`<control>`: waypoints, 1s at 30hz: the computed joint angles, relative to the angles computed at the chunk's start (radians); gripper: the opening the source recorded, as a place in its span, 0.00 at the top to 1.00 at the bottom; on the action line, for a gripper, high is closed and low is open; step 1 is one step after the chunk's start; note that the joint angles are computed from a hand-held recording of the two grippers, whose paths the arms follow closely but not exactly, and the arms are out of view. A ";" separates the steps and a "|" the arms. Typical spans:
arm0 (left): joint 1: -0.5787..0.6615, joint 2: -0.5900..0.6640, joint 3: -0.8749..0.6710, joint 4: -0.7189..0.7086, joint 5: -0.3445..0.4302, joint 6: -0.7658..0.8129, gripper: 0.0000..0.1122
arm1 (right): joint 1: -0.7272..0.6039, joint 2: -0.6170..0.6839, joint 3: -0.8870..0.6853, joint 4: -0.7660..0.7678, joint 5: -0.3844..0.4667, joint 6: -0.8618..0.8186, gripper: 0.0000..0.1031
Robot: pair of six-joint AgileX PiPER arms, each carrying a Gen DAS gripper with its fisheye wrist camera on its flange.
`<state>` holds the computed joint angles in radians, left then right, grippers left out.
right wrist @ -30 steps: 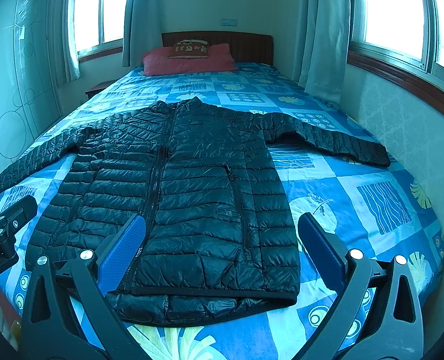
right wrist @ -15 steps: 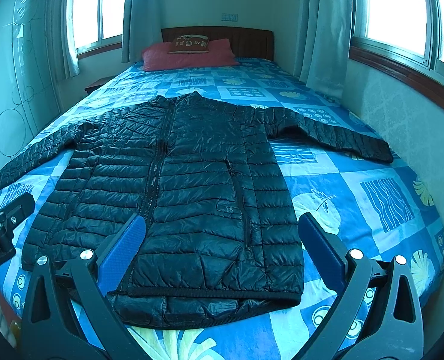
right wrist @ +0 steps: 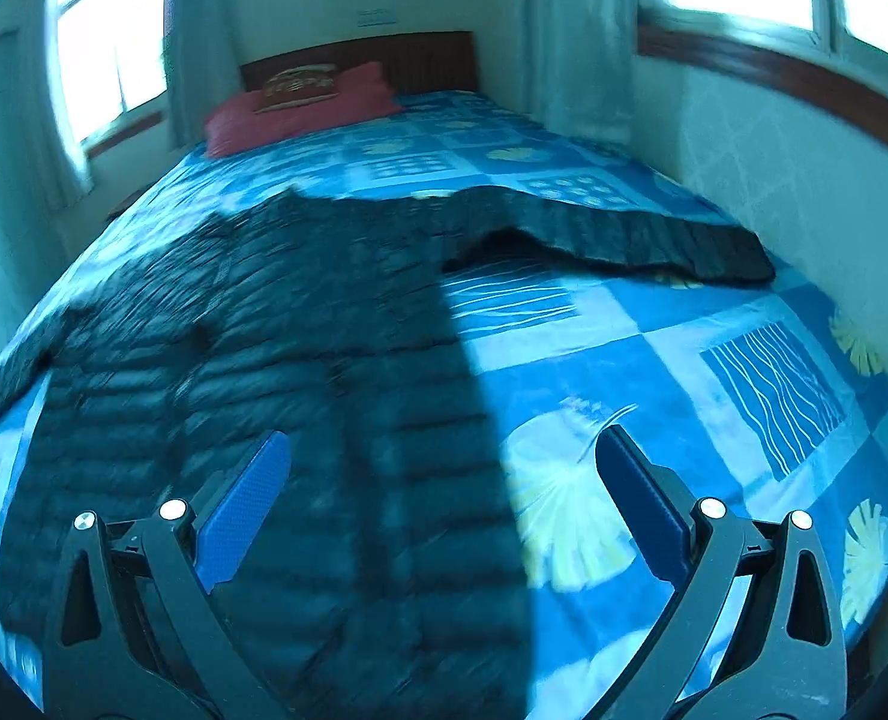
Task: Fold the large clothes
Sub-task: 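Grasp the jacket sleeve with the right gripper and lift it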
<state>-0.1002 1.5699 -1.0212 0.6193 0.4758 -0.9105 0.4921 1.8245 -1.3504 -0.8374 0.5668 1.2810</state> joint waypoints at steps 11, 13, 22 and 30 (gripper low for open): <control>0.097 0.228 -0.149 0.107 0.057 -0.136 0.13 | -0.622 0.275 -0.218 0.861 -0.365 -0.621 0.31; 0.101 0.249 -0.162 0.141 0.069 -0.185 0.13 | -0.688 0.368 -0.340 1.061 -0.336 -0.769 0.31; 0.120 0.354 -0.260 0.069 0.153 -0.152 0.13 | -0.807 0.708 -0.816 1.333 -0.237 -0.938 0.31; 0.184 0.375 -0.263 -0.090 0.123 -0.042 0.13 | -0.801 0.838 -1.065 1.036 -0.186 -0.634 0.40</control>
<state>0.0837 1.9452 -1.2845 0.5298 0.5989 -0.9528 -0.3094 2.6626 -2.4153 0.1981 0.3809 0.6471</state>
